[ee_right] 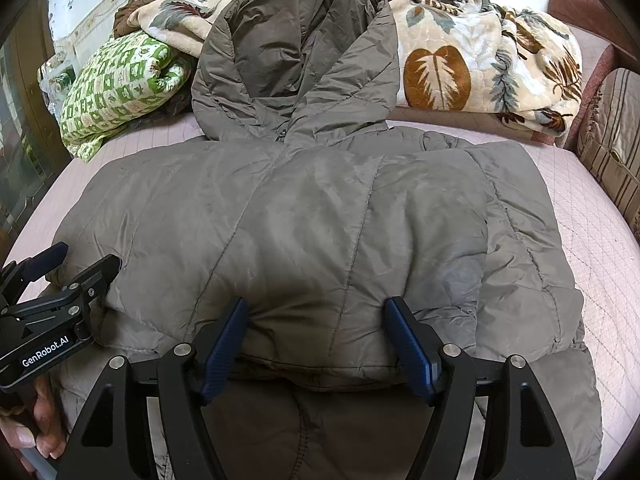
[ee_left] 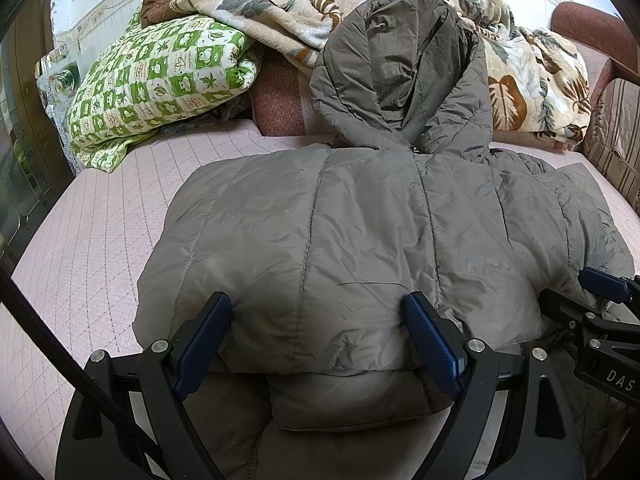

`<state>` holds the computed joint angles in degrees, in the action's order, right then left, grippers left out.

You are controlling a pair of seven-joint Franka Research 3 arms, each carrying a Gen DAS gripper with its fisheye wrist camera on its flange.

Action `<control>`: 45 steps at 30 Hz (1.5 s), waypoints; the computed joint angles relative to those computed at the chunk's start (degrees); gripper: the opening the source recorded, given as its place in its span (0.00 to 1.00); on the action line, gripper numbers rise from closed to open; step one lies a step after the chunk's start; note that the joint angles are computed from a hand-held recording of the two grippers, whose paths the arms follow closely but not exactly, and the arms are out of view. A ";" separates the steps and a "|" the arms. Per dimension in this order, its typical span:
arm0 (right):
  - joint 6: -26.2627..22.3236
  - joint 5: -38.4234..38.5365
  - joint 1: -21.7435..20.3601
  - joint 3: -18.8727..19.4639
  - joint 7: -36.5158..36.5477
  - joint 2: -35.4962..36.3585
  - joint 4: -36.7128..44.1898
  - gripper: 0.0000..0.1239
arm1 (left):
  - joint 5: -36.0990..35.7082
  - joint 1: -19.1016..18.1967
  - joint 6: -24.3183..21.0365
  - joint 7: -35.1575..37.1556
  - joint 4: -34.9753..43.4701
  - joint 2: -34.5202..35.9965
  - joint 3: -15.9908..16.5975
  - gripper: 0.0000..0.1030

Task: Fold large clothes
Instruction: 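Hold the folded hem pressed onto the jacket with both tools, then open both tools and release the folded hem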

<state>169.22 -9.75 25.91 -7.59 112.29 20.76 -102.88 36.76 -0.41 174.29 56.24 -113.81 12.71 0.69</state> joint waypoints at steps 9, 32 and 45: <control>-0.05 -0.19 0.21 -0.24 0.01 0.08 0.06 0.62 | 0.41 -0.11 -0.13 -0.35 0.12 0.07 0.13 0.86; -0.16 -0.38 0.33 -0.36 -0.21 0.32 0.29 0.63 | 0.76 -0.13 -0.26 -0.60 0.34 0.24 0.14 0.86; -0.18 -0.64 0.35 -0.40 -0.12 0.41 0.34 0.64 | 0.73 -0.12 -0.32 -0.58 0.45 0.32 0.10 0.86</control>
<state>169.04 -10.40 26.25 -7.99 112.17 21.16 -102.53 37.49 -0.53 173.97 55.66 -113.36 13.02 0.79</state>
